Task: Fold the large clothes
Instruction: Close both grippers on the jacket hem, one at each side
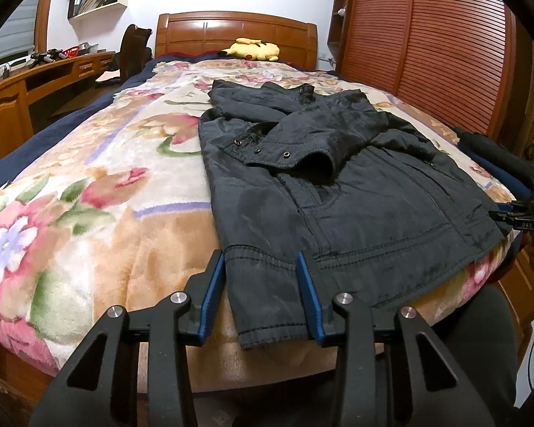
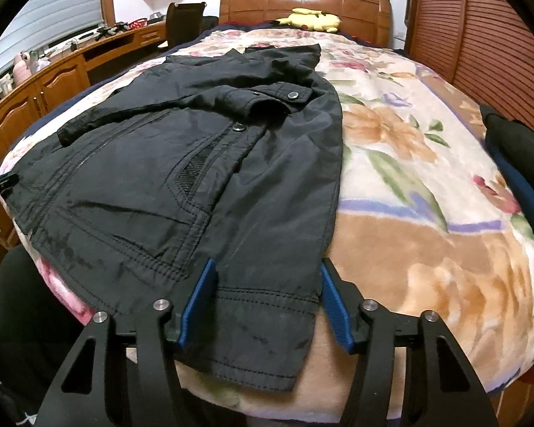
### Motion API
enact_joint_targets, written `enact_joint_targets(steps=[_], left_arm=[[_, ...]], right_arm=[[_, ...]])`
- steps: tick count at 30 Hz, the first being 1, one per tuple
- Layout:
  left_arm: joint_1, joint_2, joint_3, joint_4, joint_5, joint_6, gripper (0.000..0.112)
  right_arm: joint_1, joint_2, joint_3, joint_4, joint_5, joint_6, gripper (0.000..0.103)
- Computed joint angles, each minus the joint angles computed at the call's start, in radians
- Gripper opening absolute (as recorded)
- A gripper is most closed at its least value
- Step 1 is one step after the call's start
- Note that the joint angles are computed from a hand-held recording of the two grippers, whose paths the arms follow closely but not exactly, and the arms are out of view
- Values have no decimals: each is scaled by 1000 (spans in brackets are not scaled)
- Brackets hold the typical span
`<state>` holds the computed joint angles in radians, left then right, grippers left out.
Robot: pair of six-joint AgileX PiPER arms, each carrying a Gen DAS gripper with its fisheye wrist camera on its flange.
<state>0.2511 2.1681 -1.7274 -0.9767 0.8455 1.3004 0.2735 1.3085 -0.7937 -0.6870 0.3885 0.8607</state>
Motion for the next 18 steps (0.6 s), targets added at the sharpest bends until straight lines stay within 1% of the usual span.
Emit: enact_joint_targets(steps=[1,2,3,4,5,7,8,10,12,14,16,18], left_arm=[[1,1,0,1,2,-1,42],[2,1,0,1,5,-1,42],[5,0,4,-4,8,2,42],[5,0,5,-4,9,1,39],[8,-4,11,-8,12,5,28],[9,-6,1,1,29,-7,17],[7,-14,4,5,25,-8,14],[4,-31,13,-1,20,6,12],[1,-55,33,-16,9,32,10],[-2,-67,42,-22,1,46,10],[-4,-74,47,-23,-4,53,9],[-6,-75,43,-22,-6,54,9]], right_arm=[[-2,-5,8,6,-9,-10,51],[-2,-8,9,18,-13,-28,40],[1,-11,9,23,-13,-39,36],[4,-12,7,25,-12,-47,31],[4,-10,3,40,-12,-65,28],[2,-5,-5,52,-11,-82,27],[-1,-3,-8,58,-13,-85,27],[-12,0,-12,85,-15,-101,27],[0,5,-18,52,3,-68,28],[24,11,-23,-10,38,-10,35],[37,23,-40,11,69,-24,36],[29,24,-48,48,68,-39,36]])
